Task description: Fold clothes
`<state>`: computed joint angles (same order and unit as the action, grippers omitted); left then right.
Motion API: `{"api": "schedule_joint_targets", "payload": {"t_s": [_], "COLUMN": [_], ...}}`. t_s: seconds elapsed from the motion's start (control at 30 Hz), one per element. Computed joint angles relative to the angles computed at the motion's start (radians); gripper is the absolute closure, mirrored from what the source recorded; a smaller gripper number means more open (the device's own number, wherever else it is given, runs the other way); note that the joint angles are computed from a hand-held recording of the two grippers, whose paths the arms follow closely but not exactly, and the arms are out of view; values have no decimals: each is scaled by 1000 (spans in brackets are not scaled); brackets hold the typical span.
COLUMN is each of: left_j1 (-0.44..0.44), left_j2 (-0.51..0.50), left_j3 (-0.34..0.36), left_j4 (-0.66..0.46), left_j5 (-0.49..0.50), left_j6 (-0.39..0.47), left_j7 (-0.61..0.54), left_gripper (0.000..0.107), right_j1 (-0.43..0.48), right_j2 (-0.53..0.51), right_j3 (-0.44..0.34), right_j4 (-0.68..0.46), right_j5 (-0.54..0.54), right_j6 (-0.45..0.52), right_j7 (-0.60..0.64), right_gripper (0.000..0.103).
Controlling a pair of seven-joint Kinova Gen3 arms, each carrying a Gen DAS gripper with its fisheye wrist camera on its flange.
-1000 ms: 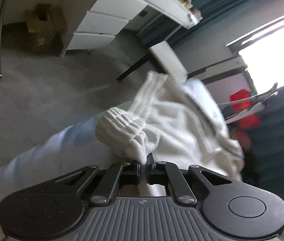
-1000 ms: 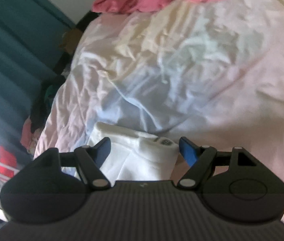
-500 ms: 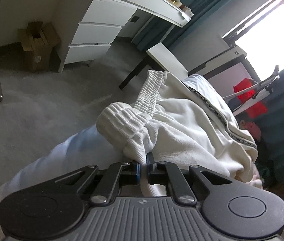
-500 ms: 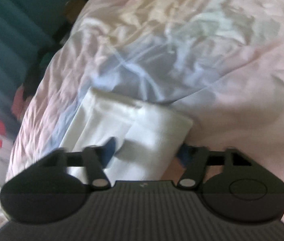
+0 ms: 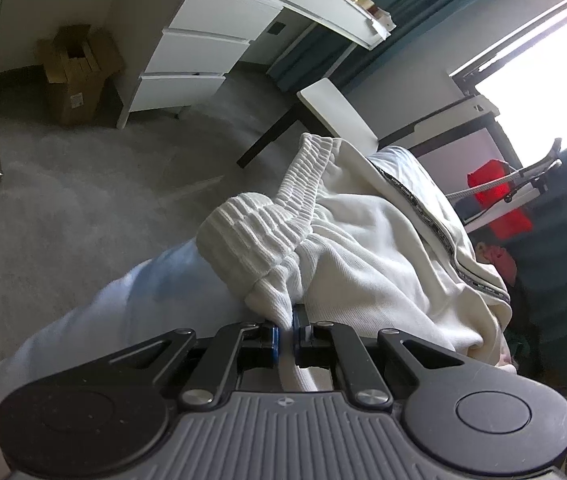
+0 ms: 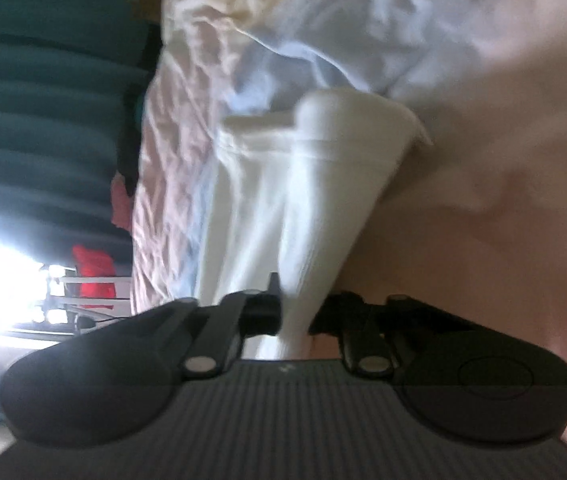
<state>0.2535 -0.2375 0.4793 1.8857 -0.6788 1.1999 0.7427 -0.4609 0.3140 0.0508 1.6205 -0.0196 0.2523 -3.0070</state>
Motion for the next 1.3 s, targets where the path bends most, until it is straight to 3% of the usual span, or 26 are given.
{"api": "schedule_joint_targets", "payload": {"t_s": [0.13,0.23,0.37,0.47,0.6,0.7,0.8,0.83,0.87,0.93,0.97,1.0,1.07,1.2,1.3], "left_j1": [146,196,255,234,259,328,344,322,283,208,180,167,196,376,467], "left_j2": [7,-75,-122,-129,-81,-40,11,31,51,95,115,137,203,359,451], "left_j3": [-99,-141,-166,-157,-175,-196,-205,-182,-141,-48,-2,36,76,33,2], "left_j4": [-20,38,72,77,84,73,-25,-62,-97,-169,-203,-235,-303,-457,-549], "left_j5": [-61,-119,-148,-80,1,-15,11,14,12,-5,-21,-44,-112,-275,-397], "left_j6": [33,-38,-33,-32,0,60,181,222,262,344,384,425,506,655,663], "left_j7": [56,178,244,177,77,76,-31,-72,-113,-194,-235,-275,-313,-372,-442], "left_gripper": [102,104,104,104,101,93,79,68,52,31,26,26,23,19,15], "right_j1": [-145,-263,-419,-389,-205,-160,-250,-270,-295,-382,-429,-475,-568,-751,-838], "right_j2": [-15,-39,-50,-47,-16,-23,-29,-30,-31,-27,-24,-18,-9,-8,-12], "right_j3": [166,305,465,428,245,172,235,247,265,348,392,430,505,653,709], "right_j4": [27,64,34,12,-46,-69,-108,-118,-122,-124,-128,-141,-155,-118,-92], "right_j5": [63,185,275,186,72,145,267,308,349,430,471,511,593,755,877], "right_j6": [-89,-157,-42,80,238,276,362,386,401,411,417,434,439,327,251], "right_j7": [-24,-120,-197,-135,-110,-161,-210,-228,-250,-287,-296,-294,-272,-246,-247], "right_gripper": [95,95,95,95,95,92,91,89,81,53,30,18,19,19,19]}}
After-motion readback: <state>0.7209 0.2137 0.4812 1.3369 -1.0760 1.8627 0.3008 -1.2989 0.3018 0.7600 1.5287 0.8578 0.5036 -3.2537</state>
